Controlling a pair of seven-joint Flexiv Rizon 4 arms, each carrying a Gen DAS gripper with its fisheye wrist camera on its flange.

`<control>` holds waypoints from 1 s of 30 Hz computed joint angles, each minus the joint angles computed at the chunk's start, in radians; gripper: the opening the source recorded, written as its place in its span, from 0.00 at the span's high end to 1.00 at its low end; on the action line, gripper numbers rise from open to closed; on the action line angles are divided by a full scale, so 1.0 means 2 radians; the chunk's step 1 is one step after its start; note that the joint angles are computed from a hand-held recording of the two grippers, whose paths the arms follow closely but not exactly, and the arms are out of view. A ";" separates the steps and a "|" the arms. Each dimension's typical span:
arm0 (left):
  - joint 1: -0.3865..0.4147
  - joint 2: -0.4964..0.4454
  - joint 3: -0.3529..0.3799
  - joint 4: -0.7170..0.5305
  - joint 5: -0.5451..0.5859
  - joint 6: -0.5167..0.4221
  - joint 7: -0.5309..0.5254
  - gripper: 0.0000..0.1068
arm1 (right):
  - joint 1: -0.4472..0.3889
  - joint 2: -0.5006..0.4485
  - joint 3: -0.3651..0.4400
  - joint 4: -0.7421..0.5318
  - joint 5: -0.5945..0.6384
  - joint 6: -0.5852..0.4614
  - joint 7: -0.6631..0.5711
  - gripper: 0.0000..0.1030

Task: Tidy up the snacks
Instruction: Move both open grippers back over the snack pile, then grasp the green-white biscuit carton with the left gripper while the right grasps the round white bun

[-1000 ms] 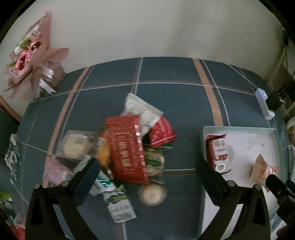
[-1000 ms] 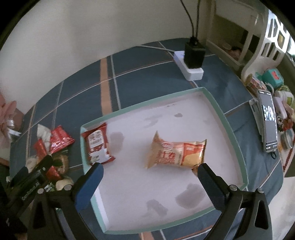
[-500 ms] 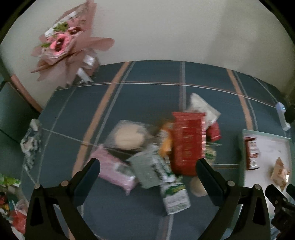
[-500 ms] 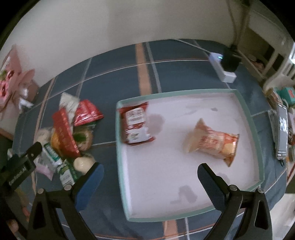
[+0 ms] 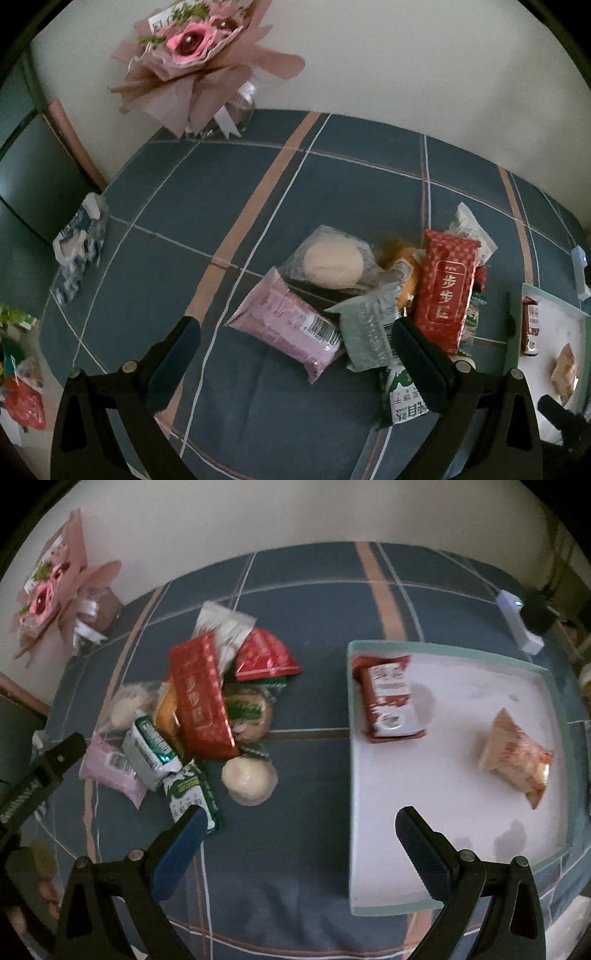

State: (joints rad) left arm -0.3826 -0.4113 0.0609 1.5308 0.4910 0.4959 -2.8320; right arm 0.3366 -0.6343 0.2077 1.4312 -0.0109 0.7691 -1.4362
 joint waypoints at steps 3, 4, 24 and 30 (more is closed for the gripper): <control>0.007 -0.003 -0.002 0.008 -0.012 0.015 -0.001 0.04 | 0.007 -0.009 -0.001 -0.001 -0.008 0.004 -0.006 0.00; 0.010 -0.004 -0.003 0.012 -0.020 0.026 -0.001 0.04 | 0.009 -0.010 -0.001 0.000 -0.010 0.007 -0.007 0.00; 0.026 -0.056 -0.006 0.040 -0.154 0.128 0.030 0.04 | 0.019 -0.027 0.009 0.018 -0.028 0.072 -0.024 0.15; 0.027 -0.060 -0.005 0.054 -0.175 0.151 0.033 0.04 | 0.028 -0.033 0.008 0.019 -0.037 0.063 -0.038 0.25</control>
State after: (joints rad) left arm -0.3296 -0.5315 0.0506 1.6395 0.1402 0.7986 -2.7669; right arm 0.3932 -0.6999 0.2247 1.4682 -0.0853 0.8953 -1.5130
